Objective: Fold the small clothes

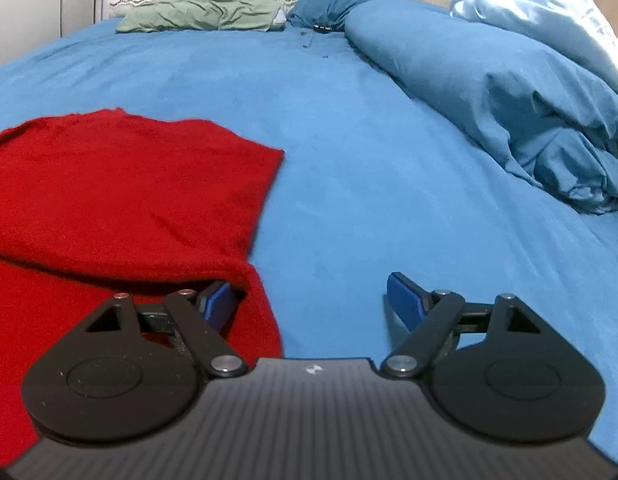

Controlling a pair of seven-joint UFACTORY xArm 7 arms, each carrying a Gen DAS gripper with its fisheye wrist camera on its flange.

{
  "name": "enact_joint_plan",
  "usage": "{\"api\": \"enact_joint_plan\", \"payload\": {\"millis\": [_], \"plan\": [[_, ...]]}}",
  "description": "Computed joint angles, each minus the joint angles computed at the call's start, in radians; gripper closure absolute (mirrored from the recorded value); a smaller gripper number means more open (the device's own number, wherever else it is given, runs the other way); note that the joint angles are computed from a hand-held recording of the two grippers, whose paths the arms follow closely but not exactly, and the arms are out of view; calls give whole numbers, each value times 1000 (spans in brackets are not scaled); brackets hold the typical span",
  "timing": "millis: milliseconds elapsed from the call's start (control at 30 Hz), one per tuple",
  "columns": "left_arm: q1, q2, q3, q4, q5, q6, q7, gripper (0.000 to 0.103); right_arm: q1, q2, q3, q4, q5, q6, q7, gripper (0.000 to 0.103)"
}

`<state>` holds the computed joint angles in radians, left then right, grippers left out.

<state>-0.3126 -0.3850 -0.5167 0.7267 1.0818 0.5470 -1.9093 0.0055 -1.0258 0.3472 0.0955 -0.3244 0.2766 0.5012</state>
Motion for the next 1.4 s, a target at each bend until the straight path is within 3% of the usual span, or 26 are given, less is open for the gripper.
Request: {"api": "enact_joint_plan", "payload": {"millis": [100,200,333,467,600,700,733,767,800,833,933,1000,1033,1067,1100,1167,1267,1400], "plan": [[-32,-16,31,-54,-79,-29,57,88,26,-31,-54,-28,-3,17,-60,8],[-77,-68,26,-90,-221,52,150,73,38,-24,-68,-3,8,64,-96,8],[-146,-197,49,-155,-391,94,286,38,91,-86,-77,12,2,175,-174,8],[-97,-257,26,-164,-421,80,340,30,174,-174,-137,-1,47,198,-234,7],[7,-196,15,-129,-435,15,378,30,173,-97,-92,27,100,111,-178,7],[52,-138,3,-104,-441,-21,410,38,150,-18,-29,49,96,43,-128,7],[59,-120,0,-100,-439,-33,421,50,146,2,-20,54,94,27,-117,7],[64,-102,4,-94,-437,-51,435,80,145,17,-14,59,94,18,-105,7],[68,-85,0,-84,-435,-46,447,95,144,32,-10,63,95,8,-93,7],[79,-90,-27,-77,-413,-20,434,96,145,44,-10,65,96,-1,-83,7],[143,-156,-160,-68,-234,48,293,96,149,61,-15,67,94,-20,-69,7],[179,-165,-277,-22,-187,227,267,85,161,57,-28,56,94,-42,-70,7],[195,-162,-315,-4,-201,290,280,65,170,58,-40,48,97,-66,-75,7],[180,-160,-310,-5,-197,311,268,48,180,63,-57,42,101,-88,-84,7],[133,-167,-269,-25,-176,290,237,43,195,64,-75,34,108,-105,-95,7],[77,-189,-208,-60,-160,197,209,41,226,87,-115,27,128,-143,-121,7],[21,-114,-115,-49,-187,65,304,37,265,130,-150,25,153,-195,-161,7],[-19,2,-64,-18,-260,72,392,34,234,189,-90,43,175,-177,-147,5]]}}
